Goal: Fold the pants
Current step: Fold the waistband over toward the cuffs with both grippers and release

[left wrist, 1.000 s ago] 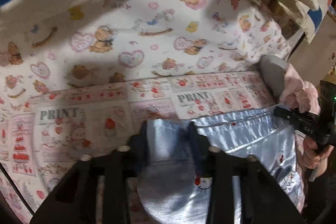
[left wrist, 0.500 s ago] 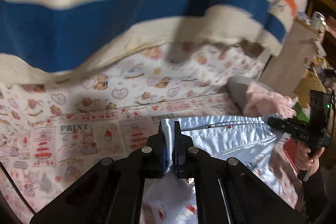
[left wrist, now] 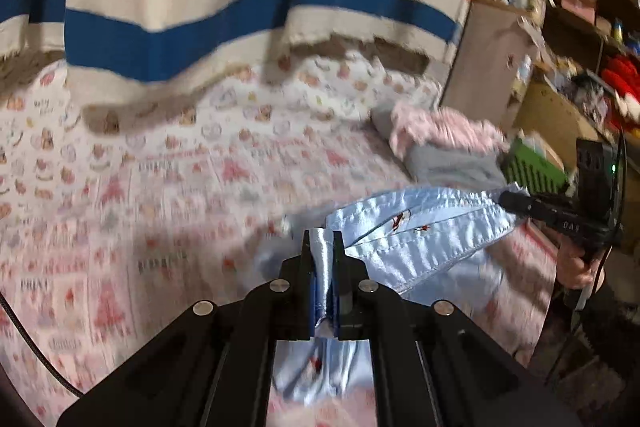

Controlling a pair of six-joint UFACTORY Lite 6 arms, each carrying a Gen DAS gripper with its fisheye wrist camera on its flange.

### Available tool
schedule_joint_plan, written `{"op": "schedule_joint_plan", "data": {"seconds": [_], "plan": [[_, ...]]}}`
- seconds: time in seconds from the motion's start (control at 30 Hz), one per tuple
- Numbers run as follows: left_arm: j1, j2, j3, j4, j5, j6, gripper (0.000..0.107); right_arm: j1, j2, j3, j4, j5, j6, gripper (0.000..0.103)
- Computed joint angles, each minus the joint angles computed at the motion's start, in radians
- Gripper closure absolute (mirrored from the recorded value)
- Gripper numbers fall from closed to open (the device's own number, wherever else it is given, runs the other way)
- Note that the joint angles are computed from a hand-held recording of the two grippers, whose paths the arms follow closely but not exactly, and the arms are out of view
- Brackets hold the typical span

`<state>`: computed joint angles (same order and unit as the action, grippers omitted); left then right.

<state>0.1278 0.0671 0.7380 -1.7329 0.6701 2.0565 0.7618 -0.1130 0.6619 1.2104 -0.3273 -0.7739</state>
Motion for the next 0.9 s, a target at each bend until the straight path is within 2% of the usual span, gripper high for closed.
{"op": "schedule_joint_plan", "data": {"seconds": [0.13, 0.2, 0.27, 0.33, 0.37, 0.43, 0.57, 0.67, 0.73, 0.9], "plan": [[0.002, -0.038, -0.111, -0.051, -0.032, 0.095, 0.100, 0.045, 0.013, -0.077, -0.057, -0.021, 0.123, 0.099], [0.024, -0.053, -0.144, -0.047, -0.023, 0.108, 0.096, 0.044, 0.005, -0.108, -0.098, -0.019, 0.194, 0.099], [0.058, -0.086, -0.182, -0.036, -0.001, 0.117, 0.095, 0.048, -0.045, -0.153, -0.083, -0.022, 0.206, 0.095], [0.096, -0.139, -0.217, -0.004, 0.018, 0.102, 0.095, 0.077, -0.097, -0.185, 0.020, -0.057, 0.126, 0.086], [0.115, -0.163, -0.232, 0.014, 0.029, 0.093, 0.094, 0.100, -0.120, -0.195, 0.094, -0.089, 0.059, 0.085], [0.148, -0.210, -0.255, 0.045, 0.047, 0.066, 0.088, 0.143, -0.180, -0.221, 0.196, -0.148, -0.029, 0.075], [0.180, -0.277, -0.273, 0.053, 0.081, 0.033, 0.070, 0.183, -0.268, -0.243, 0.257, -0.215, -0.073, 0.071], [0.178, -0.304, -0.269, 0.046, 0.103, 0.003, 0.067, 0.188, -0.260, -0.216, 0.263, -0.240, -0.074, 0.068], [0.128, -0.311, -0.258, 0.016, 0.057, -0.010, 0.064, 0.194, -0.213, -0.175, 0.260, -0.249, -0.084, 0.068], [-0.064, -0.242, -0.219, -0.159, -0.169, 0.044, 0.061, 0.197, -0.058, -0.073, 0.224, -0.221, -0.038, 0.068]]}}
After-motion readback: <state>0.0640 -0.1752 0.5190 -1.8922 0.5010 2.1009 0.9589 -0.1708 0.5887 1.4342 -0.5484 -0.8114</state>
